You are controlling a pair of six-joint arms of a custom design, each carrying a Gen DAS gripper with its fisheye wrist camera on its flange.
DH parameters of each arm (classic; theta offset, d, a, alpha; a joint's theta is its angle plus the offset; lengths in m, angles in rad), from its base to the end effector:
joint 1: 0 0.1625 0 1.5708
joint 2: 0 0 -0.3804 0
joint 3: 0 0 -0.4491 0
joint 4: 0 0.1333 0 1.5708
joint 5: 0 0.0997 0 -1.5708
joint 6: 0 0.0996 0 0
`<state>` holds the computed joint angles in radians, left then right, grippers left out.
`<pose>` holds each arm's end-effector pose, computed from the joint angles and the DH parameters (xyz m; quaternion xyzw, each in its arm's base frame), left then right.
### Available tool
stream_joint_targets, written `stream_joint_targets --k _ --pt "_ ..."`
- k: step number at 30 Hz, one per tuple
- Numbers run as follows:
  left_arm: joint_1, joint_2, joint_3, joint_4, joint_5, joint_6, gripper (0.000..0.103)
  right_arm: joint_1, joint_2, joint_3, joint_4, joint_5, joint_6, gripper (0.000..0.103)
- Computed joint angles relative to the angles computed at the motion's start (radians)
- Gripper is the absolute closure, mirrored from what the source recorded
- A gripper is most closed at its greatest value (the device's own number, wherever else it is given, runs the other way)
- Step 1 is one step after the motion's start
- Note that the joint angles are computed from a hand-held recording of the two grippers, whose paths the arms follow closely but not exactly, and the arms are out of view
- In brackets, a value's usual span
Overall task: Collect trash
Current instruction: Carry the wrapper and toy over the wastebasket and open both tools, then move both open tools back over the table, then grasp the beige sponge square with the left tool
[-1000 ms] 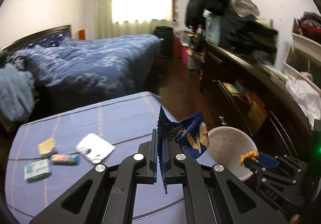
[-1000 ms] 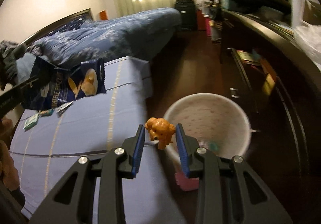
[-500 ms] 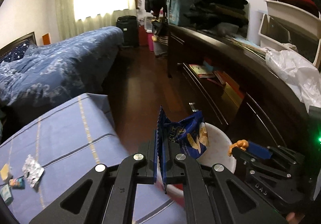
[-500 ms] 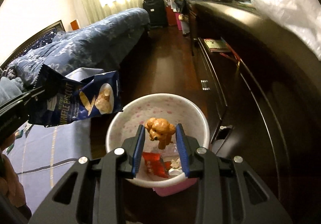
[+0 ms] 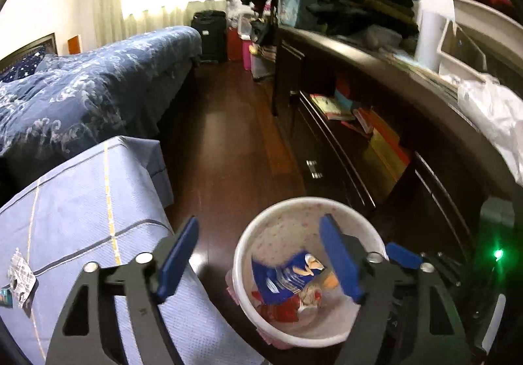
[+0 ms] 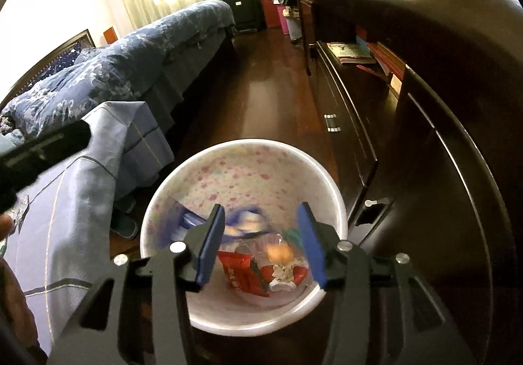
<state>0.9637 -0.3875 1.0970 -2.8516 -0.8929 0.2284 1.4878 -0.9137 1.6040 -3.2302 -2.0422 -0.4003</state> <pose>-0.3063 -0.7841 0.0023 0.2815 0.8651 -0.3210 0.2633 0.0291 -0.7131 0.2097 0.0285 -0.8668 0.3903 0.3090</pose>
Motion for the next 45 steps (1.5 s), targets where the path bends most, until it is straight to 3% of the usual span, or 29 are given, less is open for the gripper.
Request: stream_joint_targets --k 9,18,22,29,32,34,45 --pt "-0.014 -0.062 0.090 -0.108 0.043 0.036 0.014 0.023 -0.026 0.042 -0.036 -0.008 -0.018 0.048" --pt "-0.022 -0.212 0.291 -0.259 0.163 0.064 0.005 0.103 -0.077 0.149 -0.084 0.011 -0.057 0.039" --pt "-0.012 -0.279 0.375 -0.342 0.266 0.102 0.004 0.147 -0.071 0.172 -0.075 0.026 -0.093 0.038" --pt "0.051 -0.415 0.481 -0.347 0.361 0.022 0.004 0.225 -0.011 0.162 -0.037 0.037 -0.142 0.038" --pt "0.083 -0.427 0.466 -0.394 0.421 0.035 0.004 0.254 0.021 0.148 -0.021 0.031 -0.157 0.038" --pt "0.111 -0.440 0.444 -0.337 0.447 -0.022 0.004 0.272 0.040 0.139 -0.010 0.029 -0.164 0.038" --pt "0.215 -0.421 0.321 -0.174 0.424 -0.206 0.004 0.323 0.122 0.068 0.037 0.025 -0.210 0.038"
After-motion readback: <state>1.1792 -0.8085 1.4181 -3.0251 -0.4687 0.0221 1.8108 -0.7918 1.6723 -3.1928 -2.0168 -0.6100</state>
